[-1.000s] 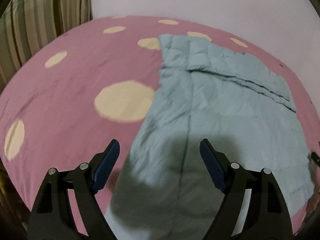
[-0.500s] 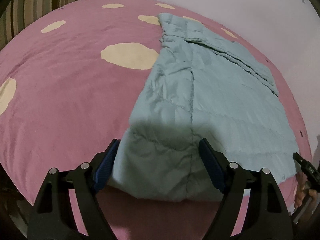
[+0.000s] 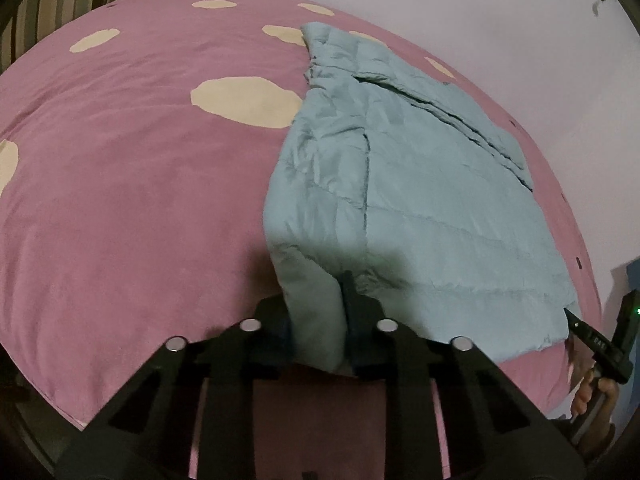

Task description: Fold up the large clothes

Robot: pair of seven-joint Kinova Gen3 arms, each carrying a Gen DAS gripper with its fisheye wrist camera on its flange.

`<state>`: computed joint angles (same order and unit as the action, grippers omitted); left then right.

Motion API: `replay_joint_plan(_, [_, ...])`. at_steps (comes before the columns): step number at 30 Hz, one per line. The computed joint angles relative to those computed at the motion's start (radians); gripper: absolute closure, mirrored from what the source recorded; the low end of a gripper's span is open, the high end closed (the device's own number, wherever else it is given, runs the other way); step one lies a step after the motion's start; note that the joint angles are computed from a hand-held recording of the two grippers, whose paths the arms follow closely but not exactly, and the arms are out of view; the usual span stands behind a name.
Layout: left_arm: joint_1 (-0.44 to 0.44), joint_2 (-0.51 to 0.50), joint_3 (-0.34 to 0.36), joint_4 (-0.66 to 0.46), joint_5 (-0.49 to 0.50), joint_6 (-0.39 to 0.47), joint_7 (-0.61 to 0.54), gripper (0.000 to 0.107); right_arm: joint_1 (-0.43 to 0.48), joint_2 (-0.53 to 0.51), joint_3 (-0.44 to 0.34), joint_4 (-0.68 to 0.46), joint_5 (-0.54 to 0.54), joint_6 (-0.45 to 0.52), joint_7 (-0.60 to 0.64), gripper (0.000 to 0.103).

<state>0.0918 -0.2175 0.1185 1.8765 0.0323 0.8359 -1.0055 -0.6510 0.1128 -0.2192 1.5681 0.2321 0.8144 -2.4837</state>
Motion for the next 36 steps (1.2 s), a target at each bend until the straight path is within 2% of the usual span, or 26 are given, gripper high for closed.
replay_joint_plan(2, [0.0, -0.008, -0.003, -0.002, 0.005, -0.006, -0.001, 0.097, 0.019, -0.008, 0.0, 0.01, -0.051, -0.032, 0.031, 0.092])
replay_joint_plan(4, [-0.004, -0.018, 0.009, -0.013, -0.01, -0.01, 0.014, 0.101, 0.045, -0.015, -0.006, 0.015, -0.111, -0.067, 0.078, 0.094])
replay_joint_plan(8, [-0.013, -0.02, 0.018, -0.063, -0.038, -0.021, 0.026, 0.102, 0.079, -0.027, -0.005, 0.005, -0.185, -0.13, 0.148, 0.095])
replay_joint_plan(11, [-0.024, 0.01, 0.019, -0.135, -0.065, -0.024, 0.03, 0.103, 0.108, -0.009, 0.002, -0.048, -0.237, -0.153, 0.221, 0.095])
replay_joint_plan(15, [-0.036, 0.107, 0.021, -0.272, -0.141, -0.031, 0.029, 0.103, 0.144, 0.05, 0.025, -0.155, -0.281, -0.166, 0.295, 0.095])
replay_joint_plan(19, [-0.017, 0.243, -0.001, -0.426, -0.203, -0.018, 0.034, 0.103, 0.179, 0.159, 0.041, -0.329, -0.286, -0.113, 0.324, 0.095])
replay_joint_plan(22, [0.001, 0.364, -0.035, -0.56, -0.22, 0.019, 0.021, 0.103, 0.185, 0.271, 0.088, -0.468, -0.313, -0.093, 0.353, 0.095])
replay_joint_plan(28, [0.031, 0.581, -0.099, -0.786, -0.215, 0.117, -0.02, 0.103, 0.205, 0.484, 0.109, -0.746, -0.336, 0.049, 0.351, 0.095])
replay_joint_plan(32, [0.043, 0.667, -0.12, -0.853, -0.211, 0.165, -0.053, 0.103, 0.203, 0.589, 0.122, -0.885, -0.34, 0.154, 0.34, 0.095])
replay_joint_plan(36, [0.043, 0.687, -0.129, -0.855, -0.195, 0.166, -0.078, 0.102, 0.208, 0.61, 0.118, -0.896, -0.352, 0.157, 0.348, 0.095])
